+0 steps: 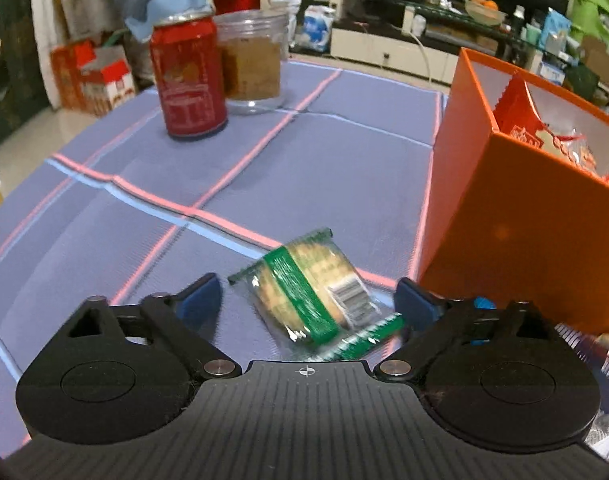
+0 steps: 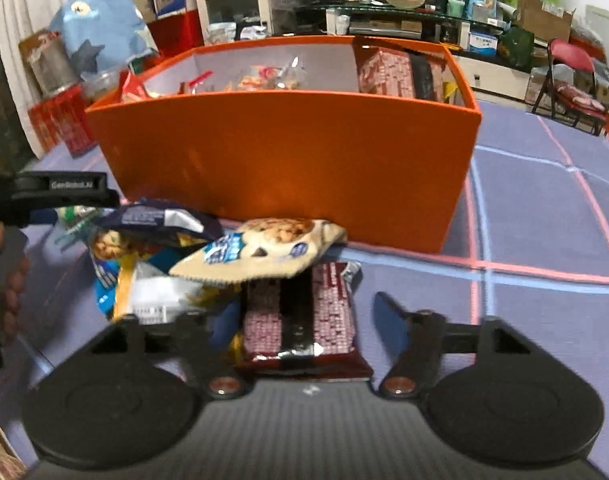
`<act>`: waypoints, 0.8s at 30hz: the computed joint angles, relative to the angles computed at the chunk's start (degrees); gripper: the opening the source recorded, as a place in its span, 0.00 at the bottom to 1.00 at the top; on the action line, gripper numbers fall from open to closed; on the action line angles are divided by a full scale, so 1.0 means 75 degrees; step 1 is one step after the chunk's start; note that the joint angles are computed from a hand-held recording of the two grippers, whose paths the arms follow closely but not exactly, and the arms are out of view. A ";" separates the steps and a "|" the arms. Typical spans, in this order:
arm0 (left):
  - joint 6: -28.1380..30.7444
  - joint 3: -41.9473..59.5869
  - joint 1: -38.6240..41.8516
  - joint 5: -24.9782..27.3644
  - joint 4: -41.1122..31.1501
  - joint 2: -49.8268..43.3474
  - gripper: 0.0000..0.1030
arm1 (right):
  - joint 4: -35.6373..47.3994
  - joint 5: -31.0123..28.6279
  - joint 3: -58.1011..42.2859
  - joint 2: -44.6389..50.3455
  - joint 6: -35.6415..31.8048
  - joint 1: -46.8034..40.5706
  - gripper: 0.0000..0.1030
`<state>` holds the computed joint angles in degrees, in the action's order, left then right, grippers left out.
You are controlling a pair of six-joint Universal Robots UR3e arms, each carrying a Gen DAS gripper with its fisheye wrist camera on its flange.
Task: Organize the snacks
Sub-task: 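Grasp green-labelled cracker packet with left tool while right tool grasps dark red wafer packet, then lift cracker packet with left tool while right tool carries wafer packet to box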
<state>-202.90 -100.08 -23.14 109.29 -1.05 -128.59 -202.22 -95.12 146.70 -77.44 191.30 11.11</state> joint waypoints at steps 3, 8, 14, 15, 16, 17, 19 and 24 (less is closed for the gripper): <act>0.0421 -0.0699 0.0180 -0.0342 0.0482 0.0388 0.37 | 0.0493 0.0248 0.0227 -0.0548 -0.0057 -0.0311 0.52; 0.0818 -0.1845 0.0688 -0.1098 0.0892 0.1156 0.30 | 0.0660 0.0345 0.0601 -0.0994 -0.0330 -0.0486 0.52; 0.0940 -0.2347 0.1010 -0.1354 0.1203 0.1456 0.27 | 0.0723 0.0460 0.0702 -0.1140 -0.0486 -0.0593 0.52; 0.0950 -0.2361 0.1019 -0.1369 0.1205 0.1466 0.27 | 0.0724 0.0501 0.0720 -0.1158 -0.0509 -0.0625 0.52; 0.0916 -0.2375 0.1034 -0.1372 0.1244 0.1471 0.27 | 0.0687 0.0563 0.0769 -0.1177 -0.0554 -0.0681 0.52; 0.0844 -0.2378 0.1050 -0.1382 0.1280 0.1464 0.27 | 0.0678 0.0600 0.0781 -0.1180 -0.0604 -0.0717 0.52; 0.0764 -0.2300 0.1044 -0.1338 0.1293 0.1377 0.28 | 0.0675 0.0561 0.0740 -0.1131 -0.0686 -0.0663 0.52; 0.0771 -0.1902 0.0757 -0.0872 0.0885 0.1233 0.27 | 0.0661 0.0413 0.0703 -0.1060 -0.0745 -0.0519 0.52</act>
